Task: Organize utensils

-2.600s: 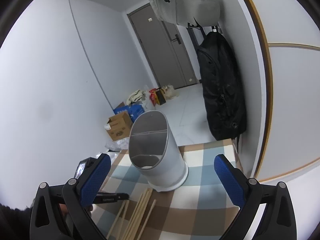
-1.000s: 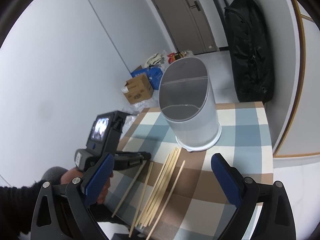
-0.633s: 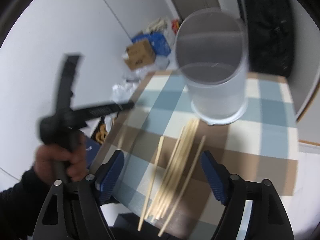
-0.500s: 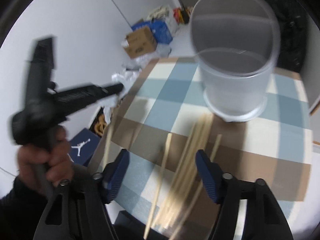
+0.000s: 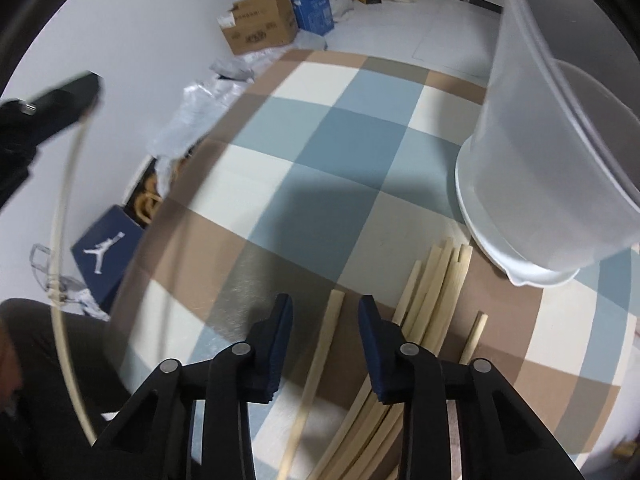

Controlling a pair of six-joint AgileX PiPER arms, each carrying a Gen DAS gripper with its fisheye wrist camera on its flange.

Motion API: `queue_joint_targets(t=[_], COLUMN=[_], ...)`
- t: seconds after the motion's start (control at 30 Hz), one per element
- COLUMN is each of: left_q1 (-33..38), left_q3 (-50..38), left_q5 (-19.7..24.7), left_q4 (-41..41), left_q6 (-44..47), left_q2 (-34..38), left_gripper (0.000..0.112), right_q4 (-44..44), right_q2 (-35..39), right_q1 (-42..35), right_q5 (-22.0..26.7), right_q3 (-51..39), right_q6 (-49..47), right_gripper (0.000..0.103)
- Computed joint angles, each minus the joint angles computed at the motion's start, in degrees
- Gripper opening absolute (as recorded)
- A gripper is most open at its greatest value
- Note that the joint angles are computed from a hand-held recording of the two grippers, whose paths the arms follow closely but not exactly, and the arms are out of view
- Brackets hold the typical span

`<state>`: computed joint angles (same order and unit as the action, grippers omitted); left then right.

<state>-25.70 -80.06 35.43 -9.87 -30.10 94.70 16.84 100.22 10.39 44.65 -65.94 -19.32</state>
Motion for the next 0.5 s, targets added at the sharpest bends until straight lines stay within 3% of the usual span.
queue_joint_targets(t=[0.13,0.2,0.33,0.37,0.5], left_q1=[0.1,0.2,-0.1,-0.3,-0.8], left_q3=[0.6,1.0,1.9,2.1,2.2], left_q5=[-0.7,-1.1,-2.1,-2.3,-2.9], left_q4=[1.1,1.8,3.7,4.2,6.4], left_q6=[-0.4,-0.9,-2.2,-2.5,-4.1], left_q2=[-0.7,-1.2,-2.0,-2.2,-2.5], left_gripper=[0.002,0.002,0.002,0.002,0.002], right_q4=[-6.5,-8.3,-6.2,-5.3,1.5], right_q2=[0.1,0.2,-1.6,-2.4,-5.6], right_q1=[2.7,3.5,2.2,1.6,-3.0], right_q5=[0.4,0.4,-1.0,-1.7,-1.9], right_q3=[-1.1,-1.3,0.7,1.4,2.9], right_q6=[4.8,6.5,4.5,3.8,-2.3], right_gripper=[0.023,0.008,0.006,0.0,0.0])
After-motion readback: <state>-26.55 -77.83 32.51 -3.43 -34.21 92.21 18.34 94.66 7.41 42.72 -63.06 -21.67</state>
